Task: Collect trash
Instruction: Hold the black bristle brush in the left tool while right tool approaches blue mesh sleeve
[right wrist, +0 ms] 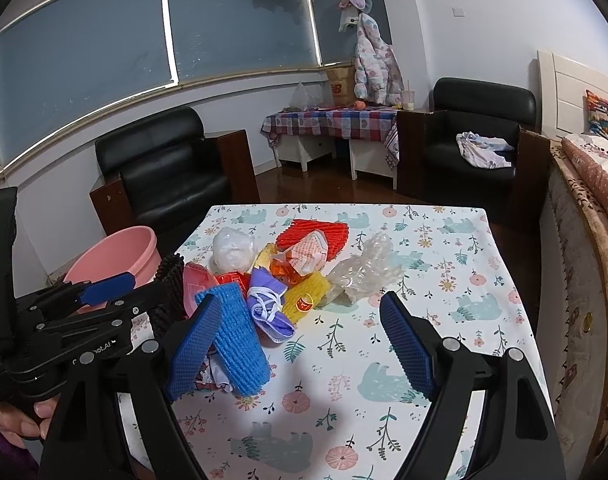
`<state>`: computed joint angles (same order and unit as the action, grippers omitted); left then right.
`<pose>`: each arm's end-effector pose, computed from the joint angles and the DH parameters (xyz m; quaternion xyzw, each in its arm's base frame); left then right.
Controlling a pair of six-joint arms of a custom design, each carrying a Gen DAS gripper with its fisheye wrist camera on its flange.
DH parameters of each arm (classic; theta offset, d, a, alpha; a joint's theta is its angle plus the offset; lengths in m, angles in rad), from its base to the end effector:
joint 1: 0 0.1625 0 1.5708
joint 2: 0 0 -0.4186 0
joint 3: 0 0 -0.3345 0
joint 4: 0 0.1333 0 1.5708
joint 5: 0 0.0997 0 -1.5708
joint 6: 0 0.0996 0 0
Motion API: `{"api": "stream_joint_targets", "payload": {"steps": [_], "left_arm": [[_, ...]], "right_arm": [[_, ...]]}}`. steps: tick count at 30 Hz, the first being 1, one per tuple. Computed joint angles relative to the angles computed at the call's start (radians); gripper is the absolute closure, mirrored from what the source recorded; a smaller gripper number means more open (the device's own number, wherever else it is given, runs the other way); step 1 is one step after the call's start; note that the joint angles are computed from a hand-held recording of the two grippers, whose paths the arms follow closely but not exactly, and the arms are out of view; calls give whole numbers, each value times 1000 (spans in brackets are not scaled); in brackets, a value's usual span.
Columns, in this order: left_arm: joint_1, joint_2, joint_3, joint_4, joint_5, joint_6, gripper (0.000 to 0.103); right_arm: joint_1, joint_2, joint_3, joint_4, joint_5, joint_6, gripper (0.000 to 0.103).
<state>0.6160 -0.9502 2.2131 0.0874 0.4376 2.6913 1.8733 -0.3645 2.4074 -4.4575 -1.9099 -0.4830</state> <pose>-0.0804 -0.3308 0.1213 0.1521 0.8268 -0.4156 0.3472 0.2075 -0.3285 0.0259 0.2803 -0.8572 0.3881 0.1897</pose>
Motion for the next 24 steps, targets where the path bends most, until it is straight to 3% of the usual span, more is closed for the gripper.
{"api": "stream_joint_targets", "payload": {"steps": [24], "left_arm": [[-20,24,8,10,-1,-41,56]], "right_arm": [[7,5,8,-10,7,-5,22]]}}
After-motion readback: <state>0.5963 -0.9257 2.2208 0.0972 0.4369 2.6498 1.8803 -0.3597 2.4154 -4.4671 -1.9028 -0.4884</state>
